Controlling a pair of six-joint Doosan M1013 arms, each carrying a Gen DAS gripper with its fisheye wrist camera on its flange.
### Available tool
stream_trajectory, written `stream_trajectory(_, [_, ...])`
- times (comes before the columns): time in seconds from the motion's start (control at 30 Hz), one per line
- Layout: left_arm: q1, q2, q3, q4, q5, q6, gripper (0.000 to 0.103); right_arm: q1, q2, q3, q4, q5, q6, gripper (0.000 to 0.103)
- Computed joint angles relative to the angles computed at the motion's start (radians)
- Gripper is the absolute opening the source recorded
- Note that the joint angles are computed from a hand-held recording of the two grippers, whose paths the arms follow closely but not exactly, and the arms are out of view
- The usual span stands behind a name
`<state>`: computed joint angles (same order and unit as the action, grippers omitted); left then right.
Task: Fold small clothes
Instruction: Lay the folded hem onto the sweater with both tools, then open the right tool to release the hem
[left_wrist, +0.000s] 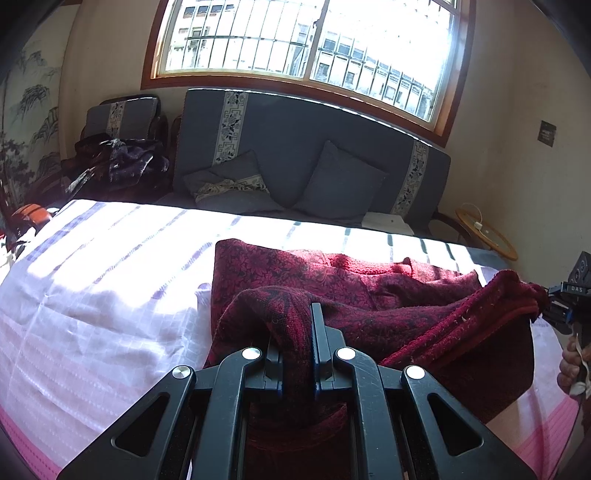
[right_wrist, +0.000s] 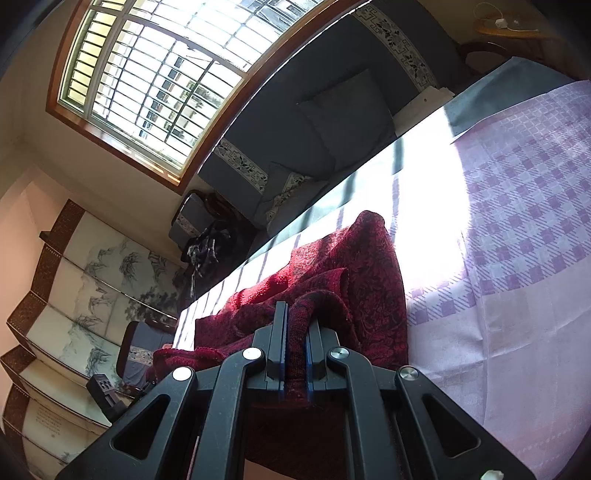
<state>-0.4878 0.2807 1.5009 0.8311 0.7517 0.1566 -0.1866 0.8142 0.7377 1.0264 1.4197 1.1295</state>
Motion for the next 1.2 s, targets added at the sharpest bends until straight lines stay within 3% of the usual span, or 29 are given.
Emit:
stream_trajectory(0.97, [0.020,0.026,-0.027,-0.036,0.012,0.010,0.016,0.018,0.045,-0.048,-0.019,-0.012,0.061,0.007])
stream_trajectory(1.2, [0.052,0.005,0.006,-0.122,-0.097,-0.028,0.022,0.016,0.045,-0.031,0.016,-0.023,0.033,0.010])
